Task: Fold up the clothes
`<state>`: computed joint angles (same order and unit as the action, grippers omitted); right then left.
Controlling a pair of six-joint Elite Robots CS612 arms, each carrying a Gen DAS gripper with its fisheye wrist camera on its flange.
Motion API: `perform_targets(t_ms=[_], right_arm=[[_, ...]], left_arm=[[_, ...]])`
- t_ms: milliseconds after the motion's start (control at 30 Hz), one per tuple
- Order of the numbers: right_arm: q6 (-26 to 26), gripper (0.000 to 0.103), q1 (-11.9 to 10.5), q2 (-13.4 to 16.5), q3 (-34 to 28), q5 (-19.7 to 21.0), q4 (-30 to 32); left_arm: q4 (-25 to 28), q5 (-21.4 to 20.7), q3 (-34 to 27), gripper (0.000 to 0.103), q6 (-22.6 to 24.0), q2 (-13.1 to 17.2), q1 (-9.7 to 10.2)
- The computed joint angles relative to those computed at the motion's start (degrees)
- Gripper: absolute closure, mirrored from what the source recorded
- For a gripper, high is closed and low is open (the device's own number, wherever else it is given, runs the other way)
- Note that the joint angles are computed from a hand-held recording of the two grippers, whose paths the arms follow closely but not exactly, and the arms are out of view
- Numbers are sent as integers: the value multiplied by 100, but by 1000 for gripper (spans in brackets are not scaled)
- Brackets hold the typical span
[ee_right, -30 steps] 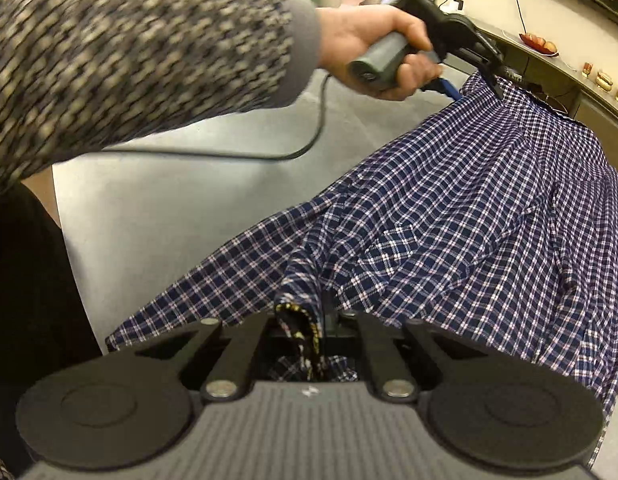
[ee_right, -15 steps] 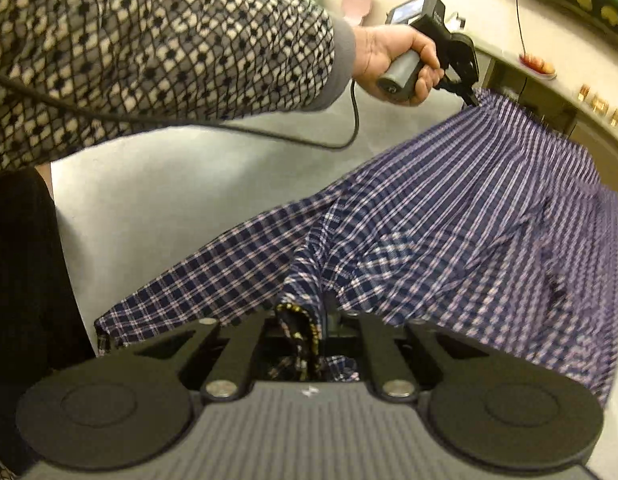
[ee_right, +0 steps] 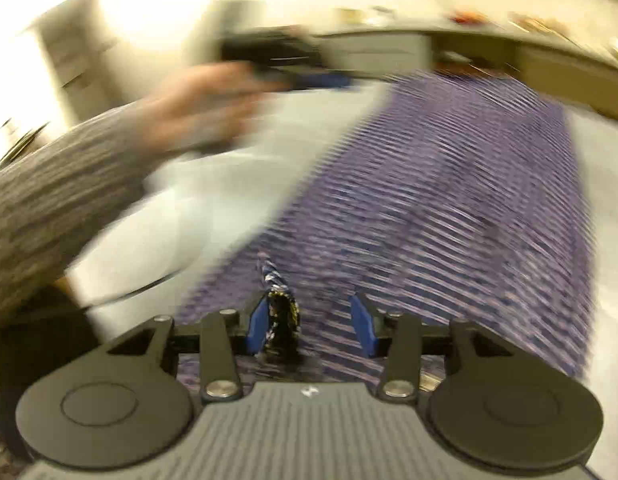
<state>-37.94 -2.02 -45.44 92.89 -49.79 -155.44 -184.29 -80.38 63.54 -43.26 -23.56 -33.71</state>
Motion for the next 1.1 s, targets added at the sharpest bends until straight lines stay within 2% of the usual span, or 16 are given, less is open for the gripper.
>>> perform_targets(t_ms=[67, 167, 200, 333, 400, 467, 500, 567, 667, 767, 800, 833, 900, 933, 1000, 1100], right_arm=[[14, 68, -77, -2, 0, 102, 489], [-936, 68, -153, -124, 13, 690, 2006], [-1251, 68, -155, -168, 51, 792, 2327], [-1810, 67, -91, -296, 301, 861, 2465], [-2115, 67, -80, -339, 343, 832, 2647], [-2240, 67, -111, -404, 459, 802, 2499], [-2135, 67, -156, -394, 476, 854, 2307], [-1428, 67, -300, -339, 528, 985, 1571], [-240, 67, -420, -130, 462, 586, 487], [81, 67, -441, -39, 398, 33, 345], [188, 67, -489, -29, 430, 37, 225], [305, 67, -547, -21, 472, 78, 83], [765, 46, -679, 7, 545, 89, -444], [1026, 42, -697, 79, 533, -14, -773], [1215, 40, -785, 91, 592, -379, -1099], [1164, 39, -802, 166, 604, -588, -1206]], left_arm=[[-22, -249, 245, 92, 199, -134, -139], [210, -380, 413, 89, 337, -250, -329], [227, -417, 463, 88, 350, -267, -384], [364, -476, 545, 84, 172, -270, -570], [580, -295, 607, 84, 15, -304, -662], [834, 79, 652, 84, -120, -338, -745], [844, 246, 744, 84, -240, -367, -791], [725, 310, 908, 82, -472, -394, -849], [527, 510, 1143, 82, -677, -456, -973], [251, 760, 1400, 77, -845, -553, -1109], [135, 870, 1517, 73, -921, -600, -1160], [33, 998, 1642, 65, -1015, -651, -1215], [19, 1365, 1926, 54, -1340, -782, -1339], [94, 1537, 2047, 51, -1513, -843, -1397], [398, 1688, 2221, 46, -1794, -948, -1482], [490, 1702, 2373, 40, -1923, -1022, -1577]])
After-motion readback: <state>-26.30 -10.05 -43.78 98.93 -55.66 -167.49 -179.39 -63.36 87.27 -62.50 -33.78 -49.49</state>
